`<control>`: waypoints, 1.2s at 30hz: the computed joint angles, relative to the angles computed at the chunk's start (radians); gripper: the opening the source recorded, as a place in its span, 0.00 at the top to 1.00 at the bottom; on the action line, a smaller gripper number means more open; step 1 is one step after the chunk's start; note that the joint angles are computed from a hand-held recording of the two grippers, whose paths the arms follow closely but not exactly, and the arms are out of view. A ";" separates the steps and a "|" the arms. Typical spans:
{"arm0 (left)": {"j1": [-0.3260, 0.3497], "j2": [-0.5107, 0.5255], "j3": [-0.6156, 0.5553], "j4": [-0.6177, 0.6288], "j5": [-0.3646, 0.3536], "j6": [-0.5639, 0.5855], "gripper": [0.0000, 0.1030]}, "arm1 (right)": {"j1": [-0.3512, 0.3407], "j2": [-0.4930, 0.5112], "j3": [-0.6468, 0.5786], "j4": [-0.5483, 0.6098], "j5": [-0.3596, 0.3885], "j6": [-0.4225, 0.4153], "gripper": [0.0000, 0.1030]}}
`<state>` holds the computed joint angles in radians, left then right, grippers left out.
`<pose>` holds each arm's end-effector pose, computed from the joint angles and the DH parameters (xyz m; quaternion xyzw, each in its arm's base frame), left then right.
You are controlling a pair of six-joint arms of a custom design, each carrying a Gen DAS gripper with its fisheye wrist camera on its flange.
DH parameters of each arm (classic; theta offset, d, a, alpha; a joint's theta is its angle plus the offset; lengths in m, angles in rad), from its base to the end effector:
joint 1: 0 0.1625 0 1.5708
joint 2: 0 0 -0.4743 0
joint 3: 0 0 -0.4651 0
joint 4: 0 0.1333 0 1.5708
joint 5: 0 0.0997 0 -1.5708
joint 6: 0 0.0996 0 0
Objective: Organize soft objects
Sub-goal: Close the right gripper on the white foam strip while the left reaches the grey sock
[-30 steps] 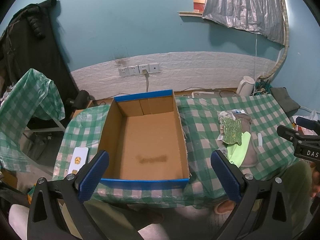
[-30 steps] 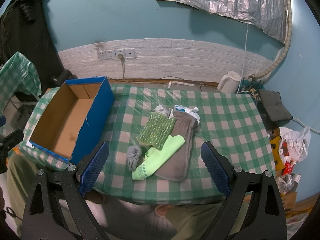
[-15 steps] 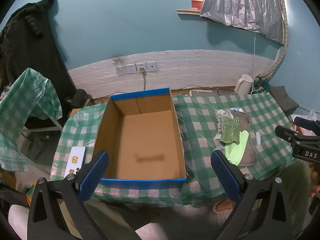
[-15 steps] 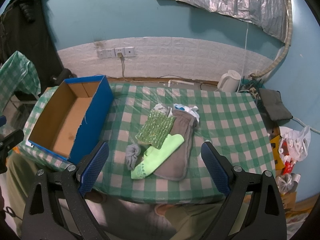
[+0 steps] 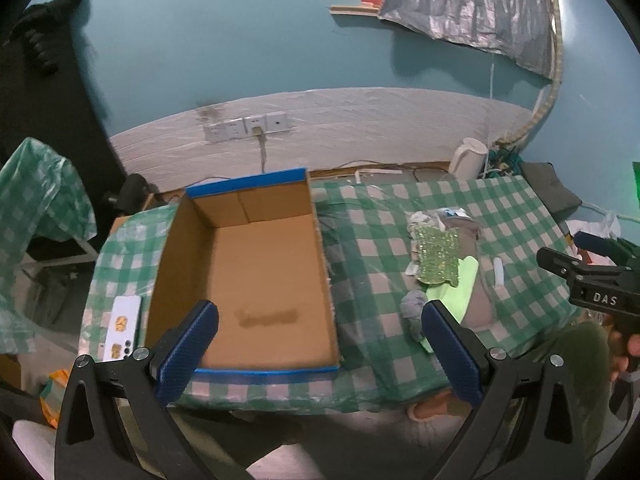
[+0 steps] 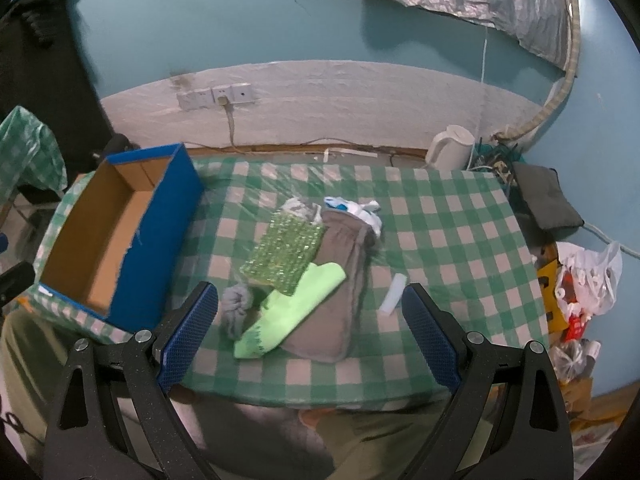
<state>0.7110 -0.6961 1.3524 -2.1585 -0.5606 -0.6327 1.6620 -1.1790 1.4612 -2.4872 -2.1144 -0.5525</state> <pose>-0.4855 -0.7054 0.1232 0.1156 0.8671 -0.3063 0.3755 0.1505 -0.7480 0.4618 0.2101 -0.8947 0.2341 0.3170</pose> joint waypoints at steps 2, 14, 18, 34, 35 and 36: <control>0.006 0.019 -0.024 0.008 -0.014 0.016 0.01 | -0.008 0.009 -0.015 0.002 -0.009 -0.015 0.10; 0.054 0.181 -0.247 0.128 -0.150 0.060 0.01 | -0.080 0.093 -0.174 0.096 -0.069 0.018 0.10; 0.067 0.224 -0.312 0.207 -0.145 0.027 0.01 | -0.106 0.120 -0.233 0.149 -0.077 0.069 0.10; 0.136 0.379 -0.516 0.396 -0.250 -0.049 0.14 | -0.163 0.247 -0.392 0.329 -0.116 0.175 0.10; 0.137 0.387 -0.525 0.409 -0.253 -0.058 0.14 | -0.167 0.257 -0.397 0.332 -0.126 0.174 0.11; 0.138 0.391 -0.529 0.411 -0.256 -0.059 0.14 | -0.171 0.267 -0.406 0.345 -0.137 0.181 0.11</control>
